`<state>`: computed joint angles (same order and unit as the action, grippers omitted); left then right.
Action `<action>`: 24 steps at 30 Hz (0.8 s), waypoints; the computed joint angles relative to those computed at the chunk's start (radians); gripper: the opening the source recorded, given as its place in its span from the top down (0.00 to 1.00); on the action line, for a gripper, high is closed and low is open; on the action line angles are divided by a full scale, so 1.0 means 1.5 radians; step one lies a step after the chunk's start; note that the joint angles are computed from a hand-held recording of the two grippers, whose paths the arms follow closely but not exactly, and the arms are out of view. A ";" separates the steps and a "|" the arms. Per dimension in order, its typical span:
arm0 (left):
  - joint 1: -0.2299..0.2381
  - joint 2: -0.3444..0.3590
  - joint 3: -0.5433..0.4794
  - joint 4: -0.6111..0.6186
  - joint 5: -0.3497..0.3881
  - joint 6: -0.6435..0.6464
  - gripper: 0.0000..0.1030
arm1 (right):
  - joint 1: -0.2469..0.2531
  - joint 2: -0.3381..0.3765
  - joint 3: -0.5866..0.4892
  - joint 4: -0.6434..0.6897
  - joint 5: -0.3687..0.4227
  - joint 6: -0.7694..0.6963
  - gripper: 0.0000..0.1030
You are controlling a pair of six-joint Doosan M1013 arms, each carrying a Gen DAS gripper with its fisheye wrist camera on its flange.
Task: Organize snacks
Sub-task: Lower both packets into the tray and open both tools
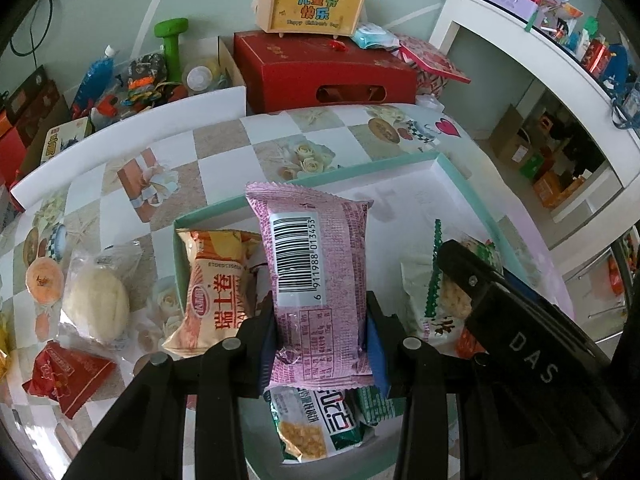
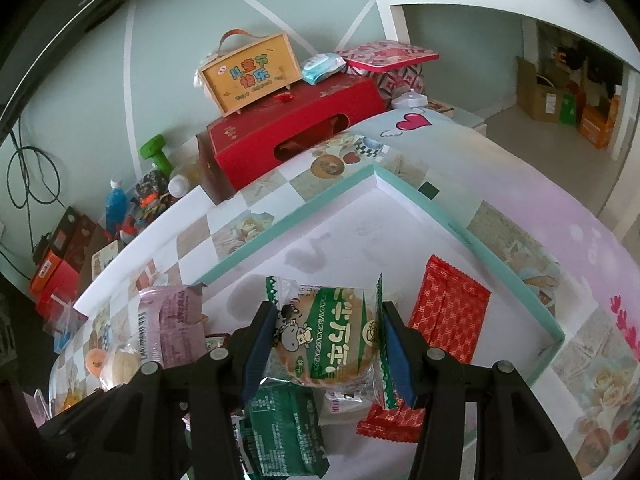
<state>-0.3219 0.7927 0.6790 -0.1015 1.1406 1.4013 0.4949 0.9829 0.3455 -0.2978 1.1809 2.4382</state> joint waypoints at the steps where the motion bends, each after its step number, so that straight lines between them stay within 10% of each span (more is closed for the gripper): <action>1: 0.000 0.000 0.000 -0.001 -0.001 0.000 0.61 | 0.000 0.000 0.000 0.000 0.001 0.001 0.46; 24: 0.009 -0.043 0.060 0.051 -0.035 -0.057 0.41 | 0.004 0.019 -0.053 -0.021 0.062 -0.012 0.36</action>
